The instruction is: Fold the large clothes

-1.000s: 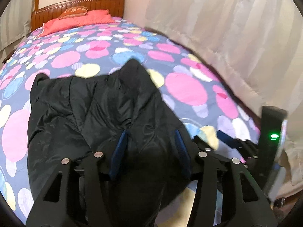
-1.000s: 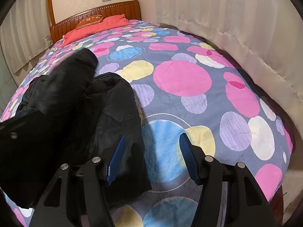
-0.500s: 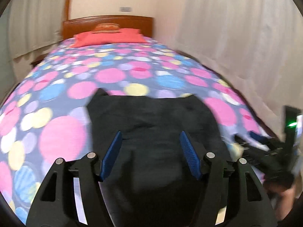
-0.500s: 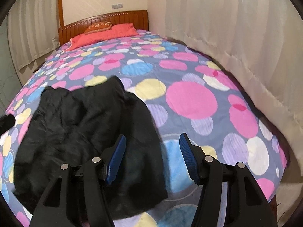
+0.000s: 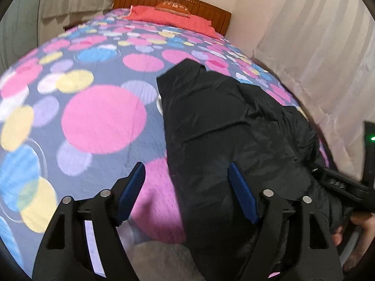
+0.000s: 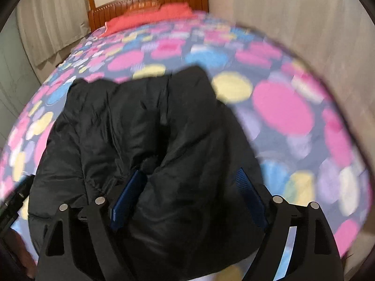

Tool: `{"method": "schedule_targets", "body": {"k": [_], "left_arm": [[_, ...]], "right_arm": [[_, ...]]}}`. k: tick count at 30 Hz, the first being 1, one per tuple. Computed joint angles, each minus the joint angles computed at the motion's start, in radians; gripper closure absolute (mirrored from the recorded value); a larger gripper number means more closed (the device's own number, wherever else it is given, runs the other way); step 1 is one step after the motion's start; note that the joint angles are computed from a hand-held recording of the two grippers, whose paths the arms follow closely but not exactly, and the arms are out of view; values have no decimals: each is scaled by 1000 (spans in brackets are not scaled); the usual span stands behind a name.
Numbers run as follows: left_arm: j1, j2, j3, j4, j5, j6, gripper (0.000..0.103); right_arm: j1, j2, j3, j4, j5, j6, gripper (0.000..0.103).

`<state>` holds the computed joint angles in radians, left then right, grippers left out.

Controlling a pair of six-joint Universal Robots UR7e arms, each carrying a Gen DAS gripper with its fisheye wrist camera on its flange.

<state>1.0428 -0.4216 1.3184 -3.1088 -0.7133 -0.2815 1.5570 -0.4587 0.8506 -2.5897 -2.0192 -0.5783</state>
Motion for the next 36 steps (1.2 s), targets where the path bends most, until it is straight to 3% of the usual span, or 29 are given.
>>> {"method": "schedule_targets", "body": {"k": [1, 2, 3, 4, 6, 8, 12, 18, 20, 26, 30, 32, 36], "left_arm": [[5, -1, 5, -12, -17, -2, 28], [12, 0, 10, -30, -46, -7, 28], [19, 1, 10, -43, -82, -10, 29], [24, 3, 5, -40, -102, -15, 29], [28, 9, -13, -23, -123, -26, 31], [28, 23, -50, 10, -143, -5, 35], [16, 75, -141, 86, -119, 63, 36], [-6, 217, -339, 171, 27, 157, 35], [-4, 239, -372, 178, 43, 167, 35], [-1, 236, -356, 131, 44, 199, 35], [-7, 192, -305, 148, 30, 142, 36], [-12, 171, -283, 156, 42, 121, 36], [-24, 141, -257, 119, 58, 132, 36]], "right_arm": [[-16, -2, -21, 84, 45, 64, 32], [-26, -5, -32, 138, 87, 87, 48], [-33, -7, -39, 190, 128, 95, 77], [-29, -7, -40, 199, 128, 88, 86], [-15, -17, 4, 110, 97, 13, 94], [-11, -24, 25, 50, 85, -18, 95], [-32, 6, -18, 42, 48, -35, 95], [-55, 72, -80, -7, 24, -113, 94], [-63, 80, -79, -31, 38, -119, 94], [-70, 60, -53, -32, 78, -90, 94], [-74, 20, -31, 20, 111, -31, 82], [-66, -2, -30, 60, 92, 4, 75], [-26, -36, 12, -35, -11, -34, 66]]}}
